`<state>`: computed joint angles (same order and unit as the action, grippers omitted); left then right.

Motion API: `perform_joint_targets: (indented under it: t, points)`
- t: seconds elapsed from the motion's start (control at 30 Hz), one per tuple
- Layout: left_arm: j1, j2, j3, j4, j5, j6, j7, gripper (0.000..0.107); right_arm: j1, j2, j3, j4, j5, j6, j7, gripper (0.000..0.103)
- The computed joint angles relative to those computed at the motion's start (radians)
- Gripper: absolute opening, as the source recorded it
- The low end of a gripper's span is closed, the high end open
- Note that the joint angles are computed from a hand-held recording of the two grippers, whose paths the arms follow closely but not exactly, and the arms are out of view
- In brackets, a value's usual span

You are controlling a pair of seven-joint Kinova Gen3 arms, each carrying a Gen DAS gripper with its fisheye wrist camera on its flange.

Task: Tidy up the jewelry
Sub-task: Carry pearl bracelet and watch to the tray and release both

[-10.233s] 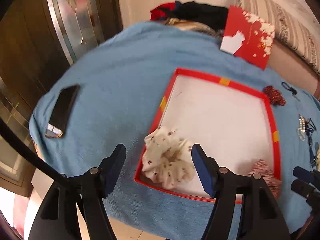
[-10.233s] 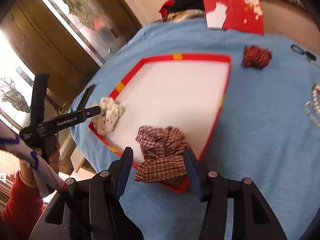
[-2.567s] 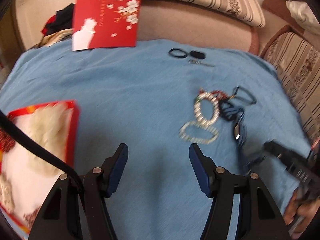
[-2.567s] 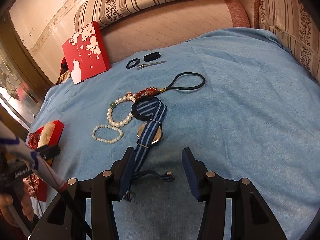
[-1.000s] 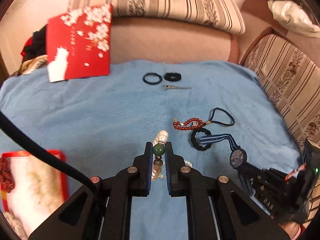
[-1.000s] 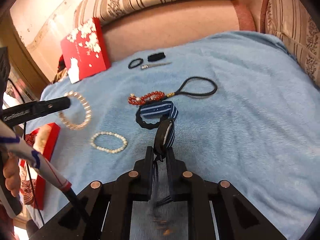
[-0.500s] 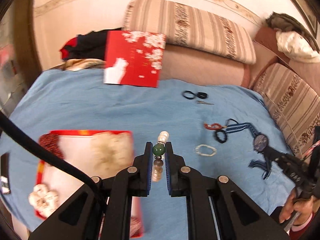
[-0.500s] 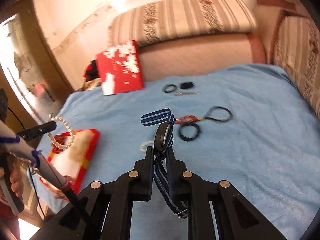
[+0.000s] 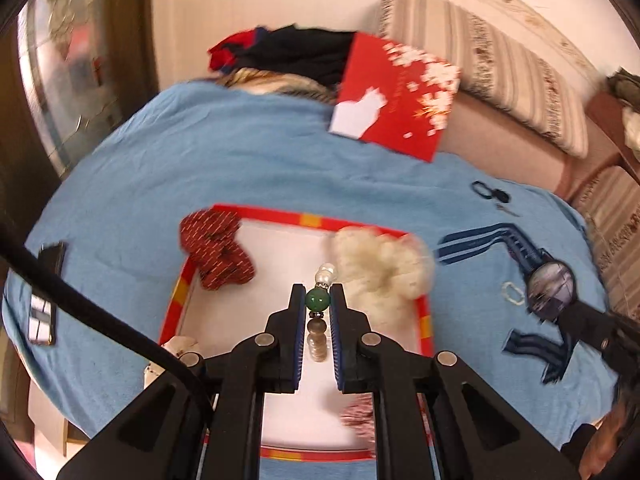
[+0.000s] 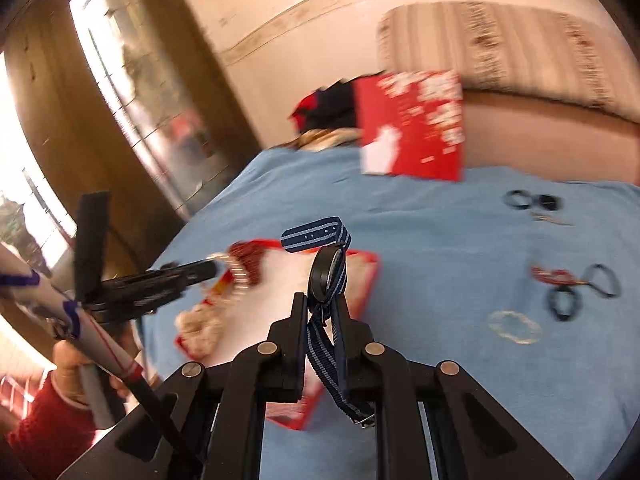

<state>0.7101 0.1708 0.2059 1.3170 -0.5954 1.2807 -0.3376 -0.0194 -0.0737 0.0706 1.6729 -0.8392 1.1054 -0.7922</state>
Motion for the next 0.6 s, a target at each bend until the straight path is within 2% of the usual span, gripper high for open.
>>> perform_joint_targets:
  t: [0.13, 0.33, 0.6]
  points:
    - [-0.059, -0.038, -0.013, 0.116, 0.067, -0.070, 0.010, 0.011, -0.055, 0.068, -0.065, -0.004, 0.012, -0.030, -0.042, 0.013]
    - [-0.142, -0.062, -0.017, 0.230, 0.137, -0.152, 0.000, 0.011, -0.108, 0.188, -0.142, -0.017, 0.058, -0.092, -0.108, 0.013]
    - [-0.193, -0.058, -0.015, 0.282, 0.175, -0.220, -0.015, 0.011, -0.109, 0.282, -0.189, -0.024, 0.113, -0.126, -0.181, 0.013]
